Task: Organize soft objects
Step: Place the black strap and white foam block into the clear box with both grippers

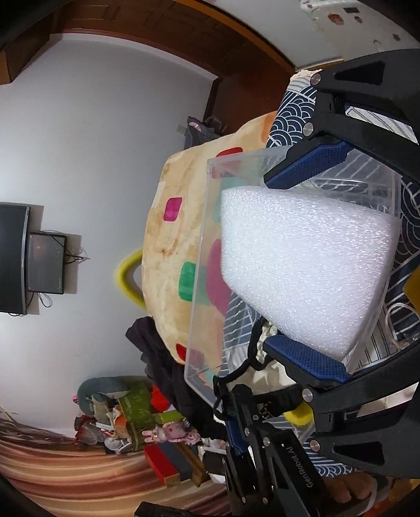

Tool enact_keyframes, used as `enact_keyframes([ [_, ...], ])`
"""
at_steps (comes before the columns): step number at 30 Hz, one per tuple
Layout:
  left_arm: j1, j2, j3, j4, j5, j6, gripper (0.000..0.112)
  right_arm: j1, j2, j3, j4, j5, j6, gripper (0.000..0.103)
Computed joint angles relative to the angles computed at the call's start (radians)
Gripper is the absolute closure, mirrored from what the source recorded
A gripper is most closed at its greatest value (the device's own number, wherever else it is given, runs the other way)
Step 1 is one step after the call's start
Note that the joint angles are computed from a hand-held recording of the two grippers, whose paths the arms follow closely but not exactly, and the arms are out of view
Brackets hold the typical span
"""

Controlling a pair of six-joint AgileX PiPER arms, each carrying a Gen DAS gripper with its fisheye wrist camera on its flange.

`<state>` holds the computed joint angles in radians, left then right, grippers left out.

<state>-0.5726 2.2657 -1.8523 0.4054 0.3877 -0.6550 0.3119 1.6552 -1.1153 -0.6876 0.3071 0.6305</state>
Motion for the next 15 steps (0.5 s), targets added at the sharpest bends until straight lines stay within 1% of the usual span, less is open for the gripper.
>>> enact_keyframes([
  [1, -0.003, -0.003, 0.008, 0.018, 0.001, -0.017, 0.073, 0.0, 0.003, -0.008, 0.014, 0.013, -0.017, 0.012],
  [2, -0.006, -0.01, 0.021, 0.034, -0.005, -0.033, 0.067, -0.004, 0.005, -0.015, 0.045, 0.02, -0.051, 0.012],
  [5, -0.011, -0.037, 0.064, 0.072, -0.029, -0.069, 0.05, -0.022, -0.022, 0.007, 0.152, 0.005, -0.146, 0.012],
  [6, -0.013, -0.051, 0.085, 0.083, -0.043, -0.083, 0.047, -0.025, -0.038, 0.02, 0.171, -0.001, -0.166, 0.012],
  [8, -0.022, -0.081, 0.12, 0.143, -0.05, -0.144, 0.045, -0.021, -0.06, 0.04, 0.12, -0.006, -0.118, 0.012],
  [10, -0.032, -0.107, 0.145, 0.206, -0.049, -0.202, 0.039, -0.01, -0.094, 0.066, 0.052, -0.007, -0.053, 0.011],
  [12, -0.041, -0.137, 0.178, 0.272, -0.052, -0.264, 0.03, -0.004, -0.123, 0.083, 0.013, -0.011, -0.016, 0.01],
  [15, -0.05, -0.178, 0.223, 0.342, -0.058, -0.331, 0.024, 0.002, -0.164, 0.107, -0.033, -0.021, 0.029, 0.009],
])
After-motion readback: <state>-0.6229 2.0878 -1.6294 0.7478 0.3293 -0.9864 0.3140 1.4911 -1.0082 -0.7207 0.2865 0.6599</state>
